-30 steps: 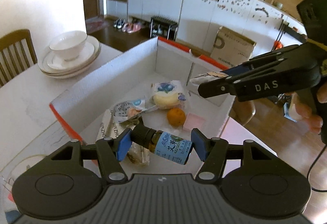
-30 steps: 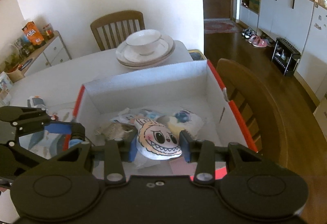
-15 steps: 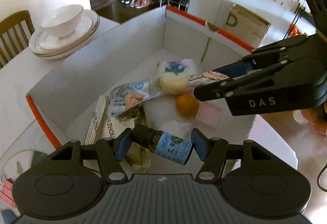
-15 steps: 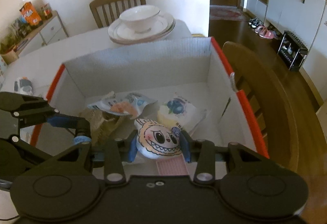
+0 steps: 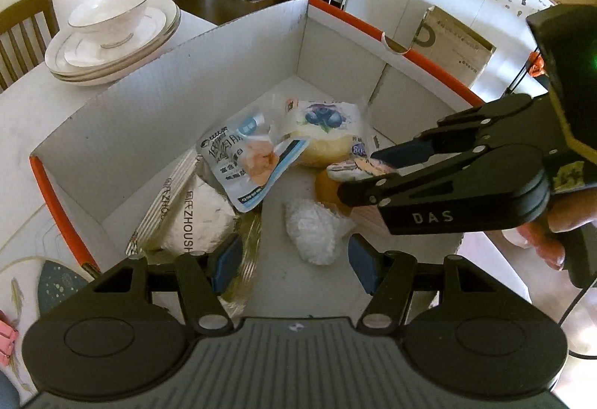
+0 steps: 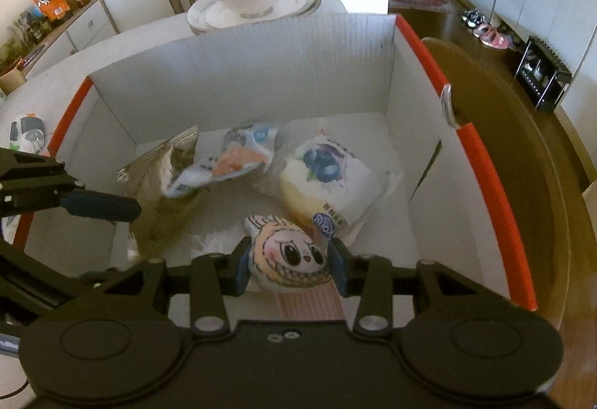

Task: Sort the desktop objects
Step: 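Open both tools to drop the bottle and badge into the box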

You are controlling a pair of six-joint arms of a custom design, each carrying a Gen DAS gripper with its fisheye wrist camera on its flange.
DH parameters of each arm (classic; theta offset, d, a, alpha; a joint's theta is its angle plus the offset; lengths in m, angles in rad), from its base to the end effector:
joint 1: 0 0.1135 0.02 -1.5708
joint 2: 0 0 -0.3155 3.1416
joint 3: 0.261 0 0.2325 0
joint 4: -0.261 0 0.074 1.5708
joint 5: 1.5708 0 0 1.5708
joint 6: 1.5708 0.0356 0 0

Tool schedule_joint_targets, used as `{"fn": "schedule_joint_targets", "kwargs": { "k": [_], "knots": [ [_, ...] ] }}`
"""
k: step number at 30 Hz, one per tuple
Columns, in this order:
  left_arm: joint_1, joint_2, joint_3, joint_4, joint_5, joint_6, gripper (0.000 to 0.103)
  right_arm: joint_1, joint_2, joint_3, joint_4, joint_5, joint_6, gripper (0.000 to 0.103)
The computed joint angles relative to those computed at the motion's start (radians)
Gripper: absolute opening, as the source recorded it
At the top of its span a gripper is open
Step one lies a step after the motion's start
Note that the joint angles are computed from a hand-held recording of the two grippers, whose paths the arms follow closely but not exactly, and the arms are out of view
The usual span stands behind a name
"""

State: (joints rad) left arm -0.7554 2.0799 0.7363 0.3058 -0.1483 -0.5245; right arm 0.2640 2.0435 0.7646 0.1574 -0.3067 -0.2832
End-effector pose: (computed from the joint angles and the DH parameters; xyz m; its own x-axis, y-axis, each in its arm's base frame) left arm 0.2499 -0.2281 0.0896 -0.8549 0.1248 -0.5035 0.2256 0.9635 -0.1443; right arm 0.3183 0.0972 0.0993 -0.7300 -0.4733 -0.4930 -0.6034 0.7851 0.1397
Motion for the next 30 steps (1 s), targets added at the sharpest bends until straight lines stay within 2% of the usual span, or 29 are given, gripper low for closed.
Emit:
{"fn": "schedule_joint_targets", "kwargs": {
  "k": [6, 14, 17, 21, 23, 30],
  "knots": [
    [-0.001, -0.024, -0.033, 0.043, -0.014, -0.026, 0.062, -0.003, -0.004, 0.002, -0.008, -0.012, -0.007, 0.044],
    [-0.035, -0.075, -0.064, 0.052, -0.076, -0.061, 0.063, -0.02, -0.048, -0.005, -0.053, -0.038, -0.041, 0.055],
    [-0.045, -0.098, -0.079, 0.059, -0.092, -0.075, 0.068, -0.031, -0.07, -0.01, -0.07, -0.052, -0.053, 0.055],
    [-0.054, -0.128, -0.101, 0.065, -0.101, -0.101, 0.068, -0.048, -0.11, -0.02, -0.085, -0.077, -0.067, 0.056],
    [-0.062, -0.143, -0.115, 0.071, -0.112, -0.116, 0.069, -0.057, -0.134, -0.032, -0.081, -0.093, -0.074, 0.065],
    [-0.093, -0.198, -0.159, 0.07, -0.158, -0.158, 0.07, -0.09, -0.209, -0.054, -0.112, -0.161, -0.093, 0.07]
  ]
}}
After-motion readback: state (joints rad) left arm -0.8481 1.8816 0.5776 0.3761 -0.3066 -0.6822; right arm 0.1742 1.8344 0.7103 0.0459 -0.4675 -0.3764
